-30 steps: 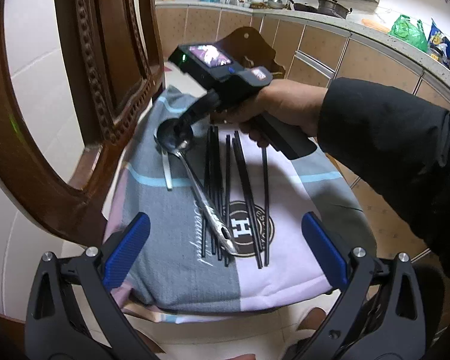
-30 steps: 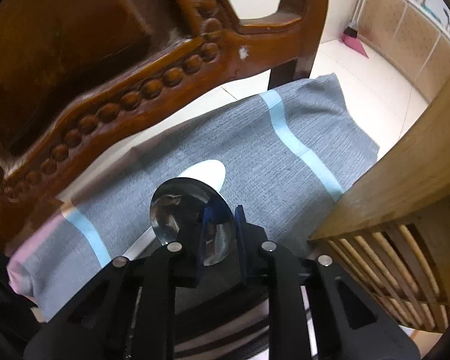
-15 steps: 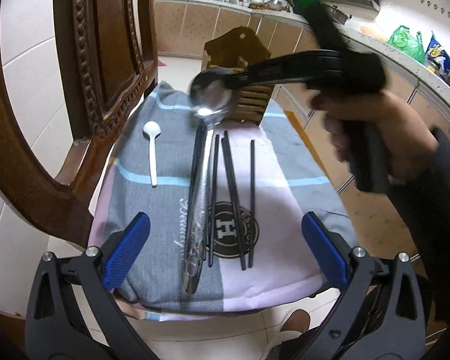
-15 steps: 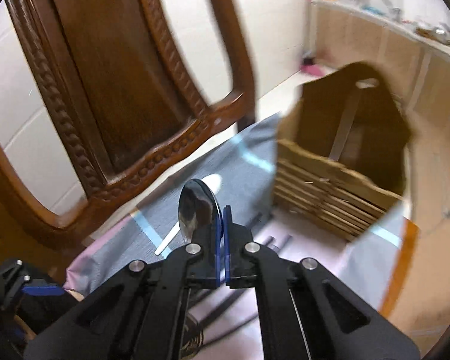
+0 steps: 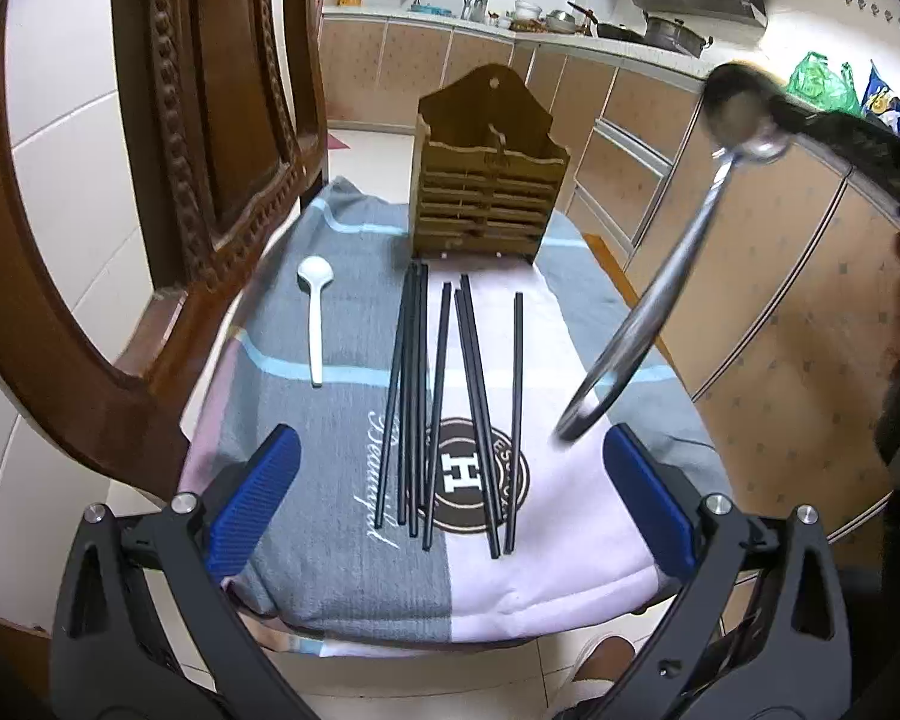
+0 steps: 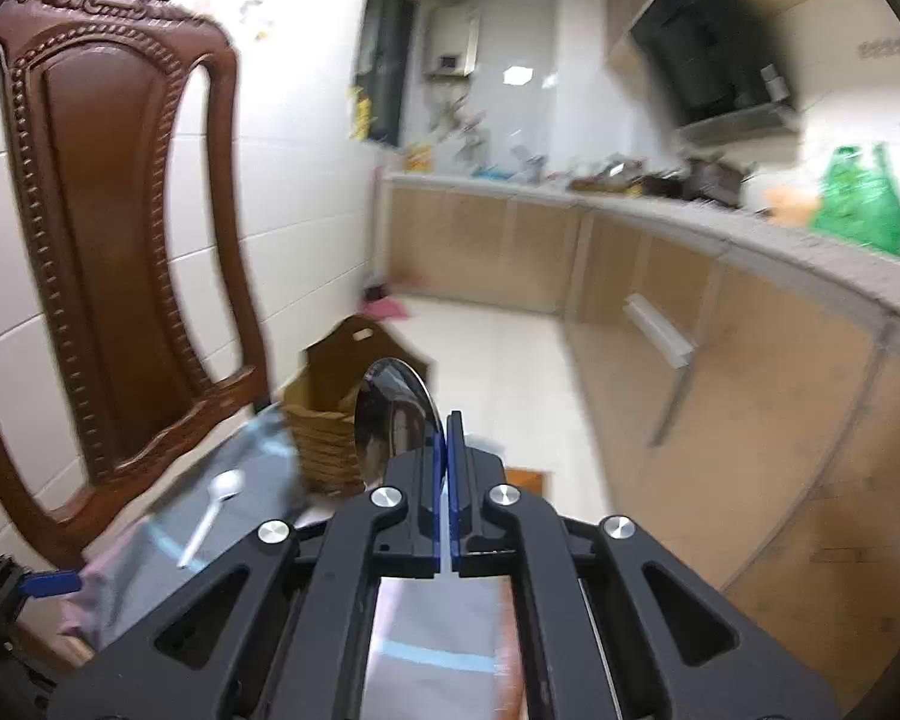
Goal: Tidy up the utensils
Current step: 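Lift the ladle with the right tool, drop it into the wooden holder, open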
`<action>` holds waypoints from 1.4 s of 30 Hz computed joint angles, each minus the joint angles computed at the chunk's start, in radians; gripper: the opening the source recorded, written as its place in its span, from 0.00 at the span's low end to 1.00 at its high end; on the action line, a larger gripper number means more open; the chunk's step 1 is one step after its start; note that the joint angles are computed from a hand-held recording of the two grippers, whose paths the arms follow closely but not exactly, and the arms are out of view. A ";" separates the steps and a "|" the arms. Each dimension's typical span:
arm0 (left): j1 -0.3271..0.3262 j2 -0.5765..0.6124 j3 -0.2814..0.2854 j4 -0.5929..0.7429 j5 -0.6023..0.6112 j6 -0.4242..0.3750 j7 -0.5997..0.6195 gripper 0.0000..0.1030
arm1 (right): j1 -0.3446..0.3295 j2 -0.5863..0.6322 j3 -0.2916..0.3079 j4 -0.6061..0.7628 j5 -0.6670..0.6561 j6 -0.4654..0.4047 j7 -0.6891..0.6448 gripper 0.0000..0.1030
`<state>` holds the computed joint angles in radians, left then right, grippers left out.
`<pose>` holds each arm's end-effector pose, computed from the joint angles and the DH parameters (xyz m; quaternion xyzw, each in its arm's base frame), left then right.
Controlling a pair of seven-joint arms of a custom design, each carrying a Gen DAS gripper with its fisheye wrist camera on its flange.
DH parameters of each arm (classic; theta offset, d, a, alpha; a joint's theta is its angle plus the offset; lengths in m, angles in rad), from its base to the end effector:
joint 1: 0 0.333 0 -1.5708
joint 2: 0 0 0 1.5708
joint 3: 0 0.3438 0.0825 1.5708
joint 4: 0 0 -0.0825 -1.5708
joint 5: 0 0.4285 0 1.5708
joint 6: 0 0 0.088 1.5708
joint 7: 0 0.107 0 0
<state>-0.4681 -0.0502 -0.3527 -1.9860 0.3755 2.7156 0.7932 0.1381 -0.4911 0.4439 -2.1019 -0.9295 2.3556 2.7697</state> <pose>0.4185 -0.4746 0.5859 -0.5334 0.7465 -0.3728 0.1386 0.3929 0.3086 0.7012 -0.5440 0.6175 -0.4651 0.3263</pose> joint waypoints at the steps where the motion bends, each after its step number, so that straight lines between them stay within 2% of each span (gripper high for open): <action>1: -0.001 0.004 -0.001 0.004 -0.003 -0.005 0.001 0.97 | -0.014 0.003 0.011 0.008 -0.021 -0.014 0.014 0.02; 7: -0.010 0.015 -0.003 0.014 -0.014 0.000 0.020 0.97 | -0.056 0.092 0.009 0.148 -0.169 -0.104 -0.018 0.02; 11: -0.014 0.017 -0.002 0.015 -0.033 0.007 0.042 0.97 | -0.071 0.230 0.011 0.313 -0.322 -0.170 -0.019 0.02; 16: -0.013 0.006 0.002 0.005 -0.066 0.014 0.066 0.97 | -0.041 0.413 -0.002 0.482 -0.475 -0.254 -0.018 0.02; 20: -0.011 -0.006 0.006 -0.007 -0.101 0.020 0.087 0.97 | 0.014 0.537 -0.036 0.582 -0.545 -0.323 -0.034 0.02; 27: -0.006 -0.026 0.012 -0.028 -0.152 0.035 0.122 0.97 | 0.109 0.641 -0.114 0.626 -0.569 -0.383 -0.037 0.02; 36: -0.001 -0.037 0.012 -0.037 -0.172 0.038 0.132 0.97 | 0.210 0.646 -0.207 0.542 -0.490 -0.372 -0.047 0.03; 39: 0.001 -0.035 0.010 -0.035 -0.159 0.033 0.122 0.97 | 0.236 0.628 -0.238 0.518 -0.433 -0.349 -0.049 0.12; 40: 0.002 -0.034 0.009 -0.033 -0.155 0.031 0.119 0.97 | 0.243 0.613 -0.250 0.501 -0.418 -0.337 -0.041 0.30; 41: 0.002 -0.031 0.009 -0.031 -0.150 0.030 0.114 0.97 | 0.254 0.594 -0.263 0.478 -0.425 -0.329 -0.020 0.56; 42: 0.003 -0.028 0.007 -0.028 -0.141 0.027 0.109 0.97 | 0.268 0.576 -0.274 0.456 -0.441 -0.326 0.006 0.65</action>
